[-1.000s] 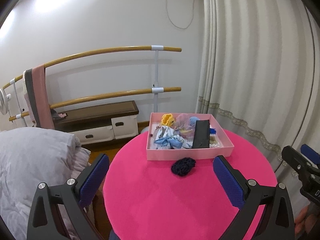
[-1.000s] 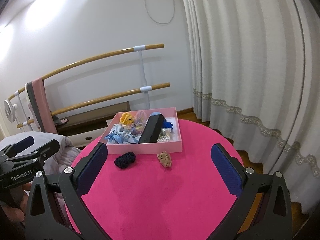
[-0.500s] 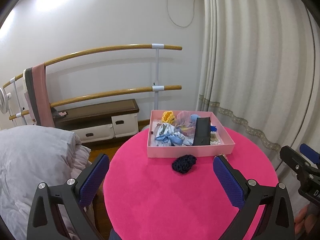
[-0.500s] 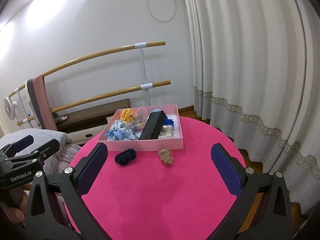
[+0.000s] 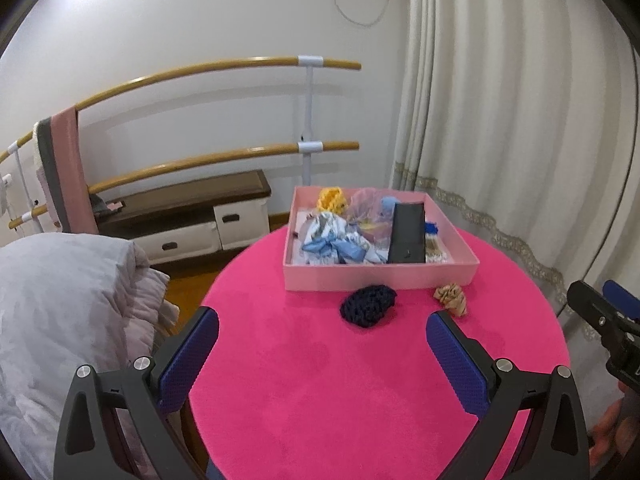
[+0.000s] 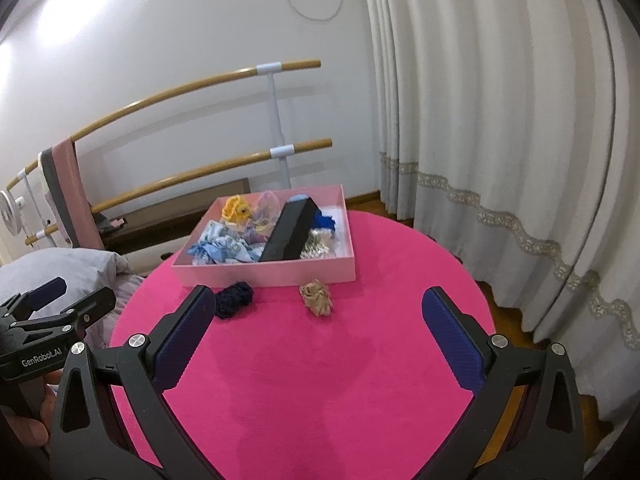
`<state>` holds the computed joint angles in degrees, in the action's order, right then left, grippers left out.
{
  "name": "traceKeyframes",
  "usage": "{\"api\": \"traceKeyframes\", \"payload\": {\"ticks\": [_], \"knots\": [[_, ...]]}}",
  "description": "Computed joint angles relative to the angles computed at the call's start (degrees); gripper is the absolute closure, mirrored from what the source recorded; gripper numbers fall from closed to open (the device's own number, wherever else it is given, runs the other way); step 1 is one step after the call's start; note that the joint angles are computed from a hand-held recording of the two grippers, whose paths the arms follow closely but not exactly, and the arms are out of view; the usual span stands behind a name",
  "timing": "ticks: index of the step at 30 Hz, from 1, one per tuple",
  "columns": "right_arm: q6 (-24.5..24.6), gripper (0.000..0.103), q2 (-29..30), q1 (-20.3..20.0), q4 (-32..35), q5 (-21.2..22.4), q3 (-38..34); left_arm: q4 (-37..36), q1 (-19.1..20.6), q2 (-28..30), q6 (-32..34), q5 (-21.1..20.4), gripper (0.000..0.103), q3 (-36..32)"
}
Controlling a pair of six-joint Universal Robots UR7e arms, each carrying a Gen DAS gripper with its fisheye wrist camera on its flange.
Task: Organize soft objects
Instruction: 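Grasp the navy crocheted pouch with the left tool while the right tool grasps the tan scrunchie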
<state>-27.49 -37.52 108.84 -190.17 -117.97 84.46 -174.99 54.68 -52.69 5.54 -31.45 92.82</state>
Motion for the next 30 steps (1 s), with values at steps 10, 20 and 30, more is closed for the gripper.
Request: {"api": "traceKeyframes", "payload": {"ticks": [10, 20, 30], "knots": [[1.8, 0.0, 4.2, -2.8, 8.2, -1.8, -6.8, 11.0, 4.7, 6.5, -1.5, -4.1, 0.0, -10.5], [2.7, 0.0, 10.3, -5.0, 19.3, -2.1, -17.0, 21.1, 10.1, 17.4, -0.1, -8.0, 0.0, -27.7], [3.4, 0.001, 16.4, -6.4, 27.4, -3.2, -27.5, 29.4, 13.7, 27.0, -0.2, -8.9, 0.0, -43.4]]}}
